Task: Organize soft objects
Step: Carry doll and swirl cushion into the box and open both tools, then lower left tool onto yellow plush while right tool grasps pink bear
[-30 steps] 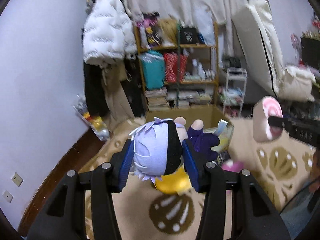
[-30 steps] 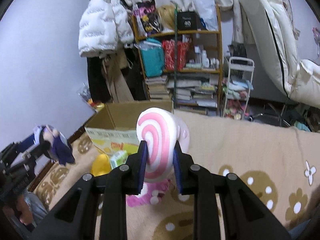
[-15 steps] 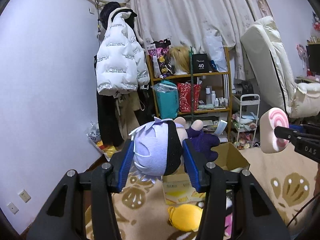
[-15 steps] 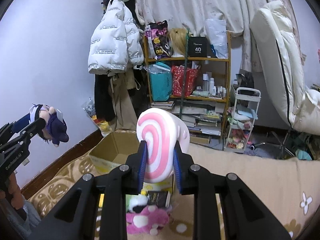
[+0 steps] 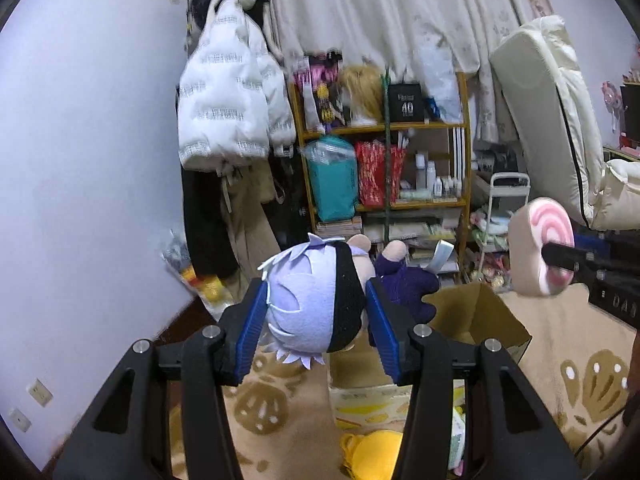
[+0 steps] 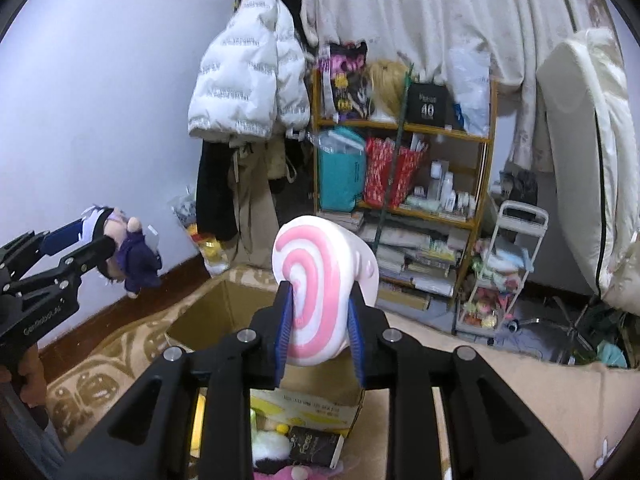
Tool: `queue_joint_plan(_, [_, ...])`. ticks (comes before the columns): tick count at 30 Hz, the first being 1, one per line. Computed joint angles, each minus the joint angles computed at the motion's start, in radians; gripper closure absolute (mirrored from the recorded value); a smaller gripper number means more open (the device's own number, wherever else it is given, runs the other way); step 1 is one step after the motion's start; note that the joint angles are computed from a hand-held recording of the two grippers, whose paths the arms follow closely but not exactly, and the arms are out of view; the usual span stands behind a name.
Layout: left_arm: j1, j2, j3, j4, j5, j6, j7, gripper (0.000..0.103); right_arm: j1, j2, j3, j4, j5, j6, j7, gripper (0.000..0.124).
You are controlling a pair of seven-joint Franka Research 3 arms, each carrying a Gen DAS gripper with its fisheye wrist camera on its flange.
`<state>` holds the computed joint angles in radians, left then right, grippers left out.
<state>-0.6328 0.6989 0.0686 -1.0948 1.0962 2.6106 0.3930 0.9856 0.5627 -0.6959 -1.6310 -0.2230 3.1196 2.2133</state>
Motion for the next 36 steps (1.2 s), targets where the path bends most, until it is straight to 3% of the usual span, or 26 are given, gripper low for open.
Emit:
queue_joint_plan(4, [0.025, 0.083, -0.035, 0.104, -0.096, -0.012, 0.11, 0.054, -0.092, 0.027, 0.102, 0.038, 0.034, -0.028, -0.004, 0.096])
queue_joint_plan(11, [0.029, 0.215, -0.057, 0.265, -0.273, -0.051, 0.336, 0.053, -0.273, 0.049, 0.323, 0.042, 0.141, 0.054, -0.108, 0.092])
queue_joint_plan(19, [0.036, 0.351, -0.088, 0.458, -0.5, -0.116, 0.552, 0.053, -0.287, 0.077, 0.352, 0.059, 0.23, 0.054, -0.217, 0.091])
queue_joint_plan(22, [0.029, 0.347, -0.065, 0.442, -0.529, -0.107, 0.537, 0.053, -0.29, 0.079, 0.36, 0.058, 0.266, 0.051, -0.253, 0.089])
queue_joint_plan(26, [0.005, 0.328, -0.011, 0.409, -0.5, -0.095, 0.492, 0.04, -0.311, 0.076, 0.388, 0.052, 0.309, 0.061, -0.289, 0.076])
queue_joint_plan(29, [0.002, 0.289, -0.009, 0.347, -0.474, -0.089, 0.469, 0.035, -0.394, 0.06, 0.497, 0.04, 0.349, 0.079, -0.349, 0.068])
queue_joint_plan(31, [0.004, 0.261, -0.01, 0.301, -0.46, -0.083, 0.448, 0.033, -0.401, 0.052, 0.509, 0.026, 0.38, 0.088, -0.364, 0.064])
queue_joint_plan(34, [0.006, 0.219, -0.012, 0.234, -0.435, -0.083, 0.406, 0.027, -0.4, 0.036, 0.515, -0.002, 0.425, 0.103, -0.374, 0.05])
queue_joint_plan(36, [0.011, 0.19, -0.02, 0.189, -0.423, -0.074, 0.384, 0.023, -0.363, 0.023, 0.476, -0.026, 0.449, 0.106, -0.371, 0.043])
